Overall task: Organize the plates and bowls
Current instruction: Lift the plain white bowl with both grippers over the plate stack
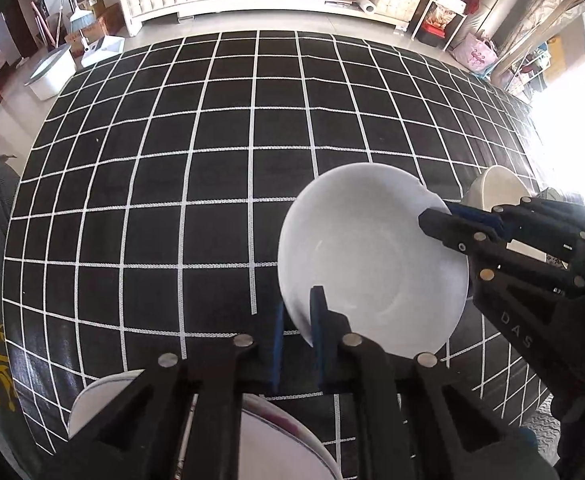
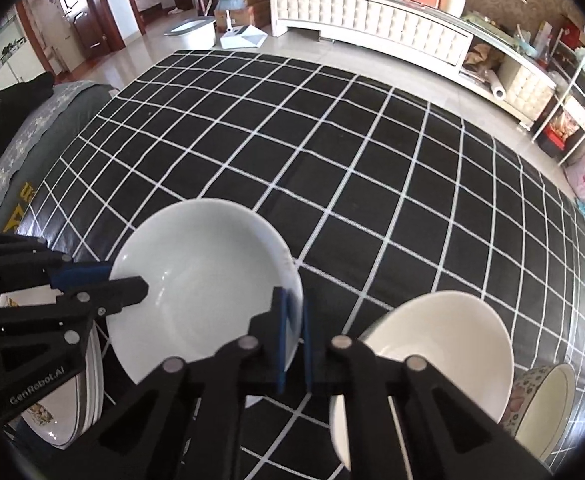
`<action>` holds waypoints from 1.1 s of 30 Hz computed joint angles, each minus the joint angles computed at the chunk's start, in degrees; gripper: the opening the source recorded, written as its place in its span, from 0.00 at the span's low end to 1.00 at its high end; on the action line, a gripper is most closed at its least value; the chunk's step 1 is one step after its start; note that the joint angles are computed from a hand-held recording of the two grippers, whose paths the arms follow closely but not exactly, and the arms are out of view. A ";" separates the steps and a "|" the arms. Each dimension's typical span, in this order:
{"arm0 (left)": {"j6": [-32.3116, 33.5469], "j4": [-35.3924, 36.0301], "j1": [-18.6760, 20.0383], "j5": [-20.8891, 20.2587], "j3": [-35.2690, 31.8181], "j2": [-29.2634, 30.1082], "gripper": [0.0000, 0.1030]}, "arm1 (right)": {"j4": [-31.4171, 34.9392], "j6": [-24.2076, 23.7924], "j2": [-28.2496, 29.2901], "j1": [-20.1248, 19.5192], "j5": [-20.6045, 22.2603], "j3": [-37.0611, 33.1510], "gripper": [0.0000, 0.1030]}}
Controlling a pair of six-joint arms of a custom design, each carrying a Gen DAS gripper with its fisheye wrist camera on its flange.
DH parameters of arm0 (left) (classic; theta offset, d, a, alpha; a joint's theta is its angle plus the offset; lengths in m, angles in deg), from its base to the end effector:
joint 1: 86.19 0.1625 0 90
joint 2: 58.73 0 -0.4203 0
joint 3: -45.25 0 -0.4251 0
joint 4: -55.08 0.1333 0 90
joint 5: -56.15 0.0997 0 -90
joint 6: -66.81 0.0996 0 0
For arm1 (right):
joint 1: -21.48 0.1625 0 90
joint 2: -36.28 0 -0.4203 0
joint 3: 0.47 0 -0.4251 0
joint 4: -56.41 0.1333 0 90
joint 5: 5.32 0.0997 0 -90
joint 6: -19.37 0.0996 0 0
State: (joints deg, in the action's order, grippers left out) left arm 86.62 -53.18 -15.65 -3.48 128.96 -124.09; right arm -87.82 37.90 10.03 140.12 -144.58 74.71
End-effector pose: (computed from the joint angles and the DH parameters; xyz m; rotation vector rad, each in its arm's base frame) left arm -0.0528 -0.7007 0.3246 0.8781 2.4595 0.0042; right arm 0.4158 -0.6406 -0.0276 0.1564 -2.3309 0.5275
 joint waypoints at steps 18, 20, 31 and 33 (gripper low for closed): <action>-2.12 0.29 -3.36 0.59 6.95 -7.90 0.08 | -5.74 5.11 -2.76 3.00 1.47 4.99 0.08; -2.37 0.90 -3.63 0.10 7.26 -9.08 0.08 | -5.45 5.61 -2.87 3.81 1.17 4.95 0.08; -1.34 2.66 -3.66 -0.07 7.49 -14.53 0.08 | -3.76 6.56 -1.14 7.27 -0.35 1.70 0.08; -1.46 2.87 -3.52 0.46 7.22 -14.92 0.08 | -3.28 6.64 -0.46 7.65 -0.37 0.71 0.08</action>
